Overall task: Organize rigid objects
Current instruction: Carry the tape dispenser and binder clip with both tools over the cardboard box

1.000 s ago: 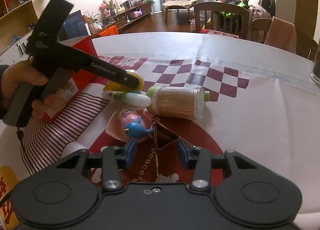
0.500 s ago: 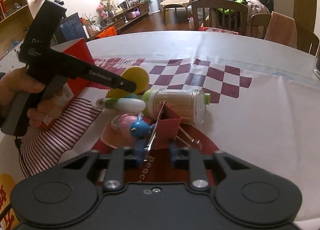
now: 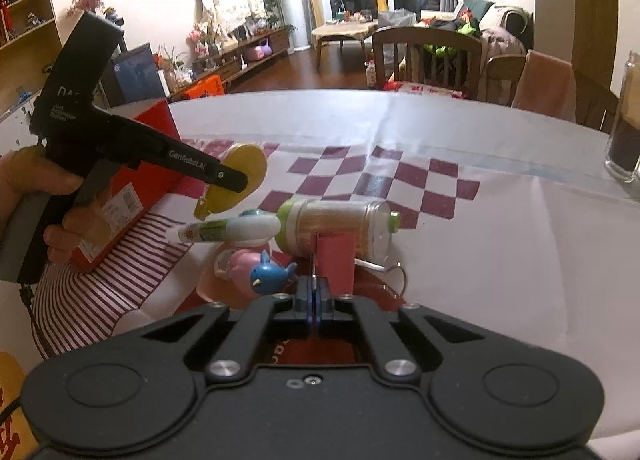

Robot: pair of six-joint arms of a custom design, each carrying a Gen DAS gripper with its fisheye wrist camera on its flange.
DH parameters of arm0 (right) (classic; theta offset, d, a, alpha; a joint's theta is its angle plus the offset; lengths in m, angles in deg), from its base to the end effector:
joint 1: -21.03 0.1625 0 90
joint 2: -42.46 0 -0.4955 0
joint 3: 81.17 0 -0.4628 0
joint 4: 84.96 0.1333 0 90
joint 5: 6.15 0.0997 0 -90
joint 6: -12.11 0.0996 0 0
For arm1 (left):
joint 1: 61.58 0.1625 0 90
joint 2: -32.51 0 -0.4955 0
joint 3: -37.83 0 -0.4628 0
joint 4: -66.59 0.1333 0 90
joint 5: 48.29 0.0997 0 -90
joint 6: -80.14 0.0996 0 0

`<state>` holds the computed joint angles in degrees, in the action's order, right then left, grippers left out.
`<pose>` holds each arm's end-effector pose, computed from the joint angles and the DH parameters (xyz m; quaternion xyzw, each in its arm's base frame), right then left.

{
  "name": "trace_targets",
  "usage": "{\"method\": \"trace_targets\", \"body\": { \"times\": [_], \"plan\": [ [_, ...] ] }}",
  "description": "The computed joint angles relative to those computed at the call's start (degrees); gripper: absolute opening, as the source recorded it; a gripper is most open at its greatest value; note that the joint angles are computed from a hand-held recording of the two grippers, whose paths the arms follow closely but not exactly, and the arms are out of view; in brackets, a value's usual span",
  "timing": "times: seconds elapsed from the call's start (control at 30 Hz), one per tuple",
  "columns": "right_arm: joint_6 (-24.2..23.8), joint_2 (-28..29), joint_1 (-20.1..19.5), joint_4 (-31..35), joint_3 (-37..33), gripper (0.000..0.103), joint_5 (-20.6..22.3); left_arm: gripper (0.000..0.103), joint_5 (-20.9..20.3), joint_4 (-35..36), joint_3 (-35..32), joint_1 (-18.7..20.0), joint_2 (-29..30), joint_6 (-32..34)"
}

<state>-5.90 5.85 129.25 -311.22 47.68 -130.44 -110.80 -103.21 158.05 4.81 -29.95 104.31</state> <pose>0.2323 -0.4589 0.0057 0.1705 -0.8764 0.3586 0.2726 -0.0767 -0.6230 0.1659 0.3446 0.8902 -0.1845 0.2341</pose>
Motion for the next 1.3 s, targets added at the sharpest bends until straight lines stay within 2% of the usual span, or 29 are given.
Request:
{"method": "trace_targets", "body": {
  "times": [0.43, 0.87, 1.13, 1.3],
  "plan": [
    [1.7, -2.1, 3.2, -3.2, 2.1, 0.001, -0.3, 0.016, -1.4, 2.7, 3.3, -2.1, -6.0, -5.5],
    [2.5, -5.1, 8.5, 2.1, -0.1, 0.001, 2.1, 0.016, 0.2, 8.3, 7.1, -5.0, -16.5, -11.8],
    [1.7, -2.6, 12.1, 4.4, -5.6, 0.001, 0.4, 0.016, -1.4, 10.3, 6.7, -4.0, -22.0, -8.8],
    [3.7, 0.2, 14.6, 7.1, -10.2, 0.001, -1.7, 0.016, -3.2, 12.5, 5.2, -1.8, -24.5, -5.4]
  ]
}}
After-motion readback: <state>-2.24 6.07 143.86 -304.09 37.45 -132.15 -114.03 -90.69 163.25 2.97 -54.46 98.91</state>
